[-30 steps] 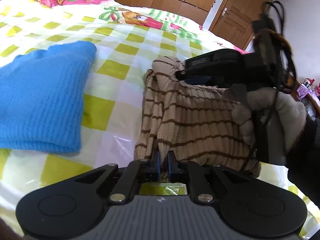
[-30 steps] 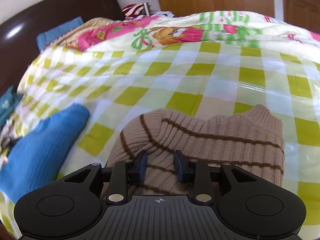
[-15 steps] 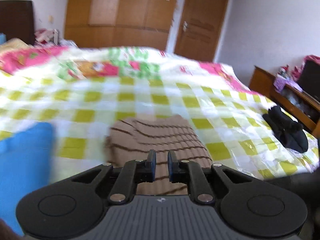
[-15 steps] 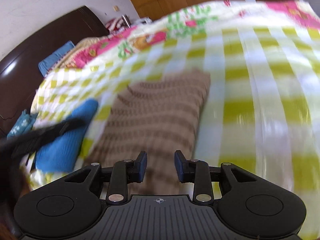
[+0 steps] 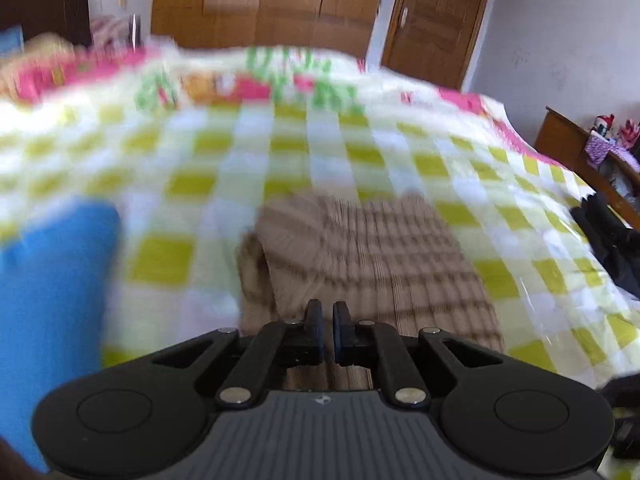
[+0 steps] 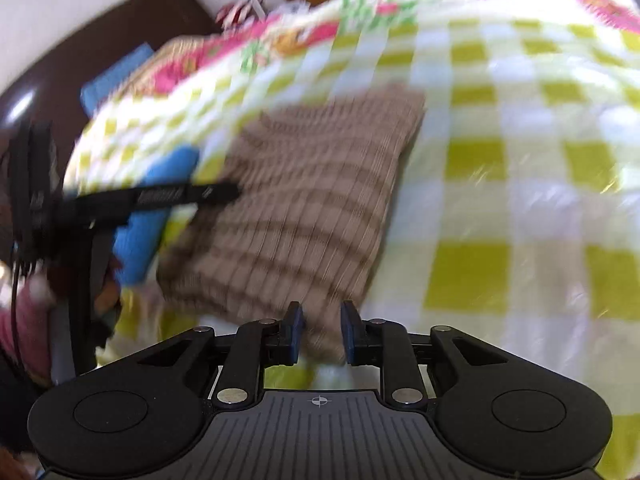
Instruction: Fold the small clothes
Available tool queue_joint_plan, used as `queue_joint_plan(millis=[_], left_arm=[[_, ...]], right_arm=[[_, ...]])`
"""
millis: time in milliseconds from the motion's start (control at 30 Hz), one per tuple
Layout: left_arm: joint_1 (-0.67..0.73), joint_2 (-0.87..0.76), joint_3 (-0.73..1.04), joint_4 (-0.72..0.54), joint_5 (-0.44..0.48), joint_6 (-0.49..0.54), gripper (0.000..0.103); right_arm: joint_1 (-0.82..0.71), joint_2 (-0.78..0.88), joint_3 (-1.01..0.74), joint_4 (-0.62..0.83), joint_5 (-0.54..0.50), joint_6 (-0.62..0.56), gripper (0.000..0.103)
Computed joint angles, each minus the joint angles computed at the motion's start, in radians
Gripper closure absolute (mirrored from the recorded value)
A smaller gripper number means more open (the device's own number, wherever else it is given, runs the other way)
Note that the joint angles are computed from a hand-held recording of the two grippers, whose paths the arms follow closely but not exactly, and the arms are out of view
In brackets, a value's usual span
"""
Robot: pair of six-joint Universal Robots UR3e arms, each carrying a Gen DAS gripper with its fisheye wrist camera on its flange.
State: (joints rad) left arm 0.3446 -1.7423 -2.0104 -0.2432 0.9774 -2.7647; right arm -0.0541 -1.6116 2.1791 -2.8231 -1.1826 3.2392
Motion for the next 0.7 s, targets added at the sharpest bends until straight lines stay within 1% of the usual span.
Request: queue_joint_plan(millis=[67,133,200,267,333,367,400,433,467,533,567,633,700], left_arm=[[-0.029,-0.013,0.024,0.089,0.000,-0.035,0.071],[-0.070,-0.067,0.076,0.149,0.002,-0.074,0.067],[-0.117,-0.154,0.151,0.165,0.034,-0.087,0.067],[-0.144,-0.244,0.224,0.139,0.068,-0.089,0.067],[-0.144,-0.309,0.253,0.134,0.103,-0.080,0.067],[-0.122,-0.327,0.237,0.154,0.083,-0.073,0.067],[-0.090,-0.333,0.210,0.184,0.037,-0.068,0.067],[-0.061,-0.332,0.187,0.201,-0.003,-0.062,0.066],[-0.046,-0.325,0.172,0.211,-0.007,-0.067,0.067],[-0.019,-0.315,0.152,0.214,-0.023,-0.064,0.066],[-0.013,-0.313,0.144,0.217,-0.029,-0.062,0.066],[-0.011,-0.322,0.130,0.251,-0.029,-0.063,0.066],[-0.026,-0.333,0.116,0.302,-0.009,-0.086,0.066]], right_arm=[[-0.012,0.007,-0.006,-0.070,-0.018,0.026,0.081],[0.004,0.067,-0.053,-0.136,-0.063,0.063,0.080],[0.026,0.154,-0.114,-0.187,-0.108,0.118,0.080],[0.031,0.248,-0.163,-0.243,-0.115,0.175,0.071],[0.018,0.332,-0.192,-0.300,-0.079,0.221,0.071],[0.003,0.363,-0.197,-0.325,-0.048,0.240,0.069],[-0.010,0.392,-0.204,-0.345,-0.015,0.260,0.066],[-0.023,0.416,-0.207,-0.364,0.011,0.274,0.057],[-0.033,0.443,-0.215,-0.381,0.029,0.281,0.051],[-0.049,0.482,-0.233,-0.392,0.068,0.294,0.048],[-0.060,0.495,-0.229,-0.414,0.099,0.309,0.048],[-0.073,0.520,-0.241,-0.418,0.146,0.330,0.048],[-0.069,0.562,-0.277,-0.429,0.185,0.340,0.048]])
